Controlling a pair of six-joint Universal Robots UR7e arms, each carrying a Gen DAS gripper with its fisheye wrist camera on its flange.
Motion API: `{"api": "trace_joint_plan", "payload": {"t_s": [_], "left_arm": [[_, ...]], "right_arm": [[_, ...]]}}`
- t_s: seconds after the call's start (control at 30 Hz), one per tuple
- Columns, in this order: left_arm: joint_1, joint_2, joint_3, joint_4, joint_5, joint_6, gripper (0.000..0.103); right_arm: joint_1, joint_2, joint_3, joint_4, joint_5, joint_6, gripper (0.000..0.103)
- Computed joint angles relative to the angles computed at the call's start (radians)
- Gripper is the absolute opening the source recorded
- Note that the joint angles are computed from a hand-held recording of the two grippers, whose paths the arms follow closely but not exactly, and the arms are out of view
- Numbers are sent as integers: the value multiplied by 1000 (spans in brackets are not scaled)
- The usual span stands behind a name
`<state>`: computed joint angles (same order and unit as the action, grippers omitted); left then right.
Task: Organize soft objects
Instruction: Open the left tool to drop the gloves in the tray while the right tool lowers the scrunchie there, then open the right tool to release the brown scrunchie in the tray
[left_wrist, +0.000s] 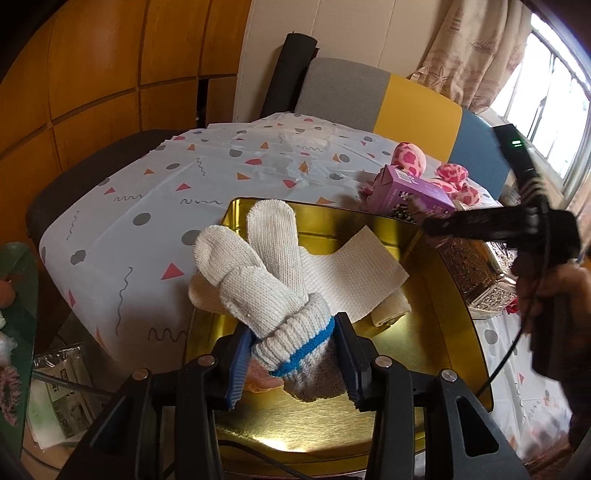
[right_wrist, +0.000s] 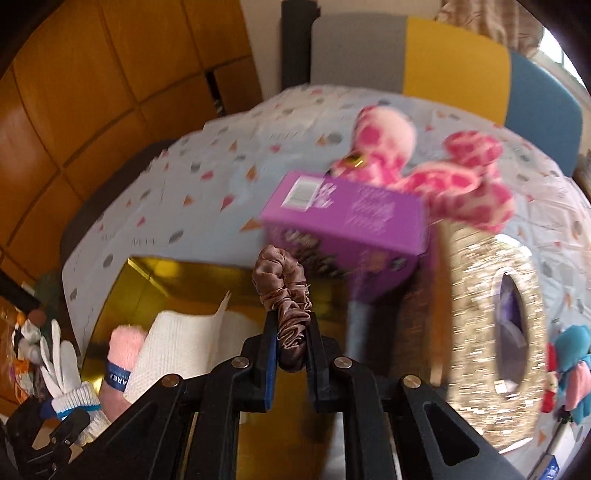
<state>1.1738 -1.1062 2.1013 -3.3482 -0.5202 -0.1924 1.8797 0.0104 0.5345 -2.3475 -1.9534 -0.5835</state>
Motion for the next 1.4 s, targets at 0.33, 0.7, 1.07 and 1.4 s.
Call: {"api": "trace_joint_plan", "payload": {"t_s": [0.33, 0.7, 1.07, 1.4], "left_arm": [[-3, 33, -36, 10, -26, 35, 44], [-6, 57, -71, 4, -14, 66, 57], [-18, 66, -74, -26, 16, 74, 73], [-49, 74, -58, -84, 82, 89, 79]], "right_arm": [[13, 75, -39, 9, -113, -24, 20], [5, -13, 124, -127, -65, -48, 34], [-5, -162, 378, -317, -15, -55, 38], [-12, -257, 556, -485, 6, -116, 40]]}}
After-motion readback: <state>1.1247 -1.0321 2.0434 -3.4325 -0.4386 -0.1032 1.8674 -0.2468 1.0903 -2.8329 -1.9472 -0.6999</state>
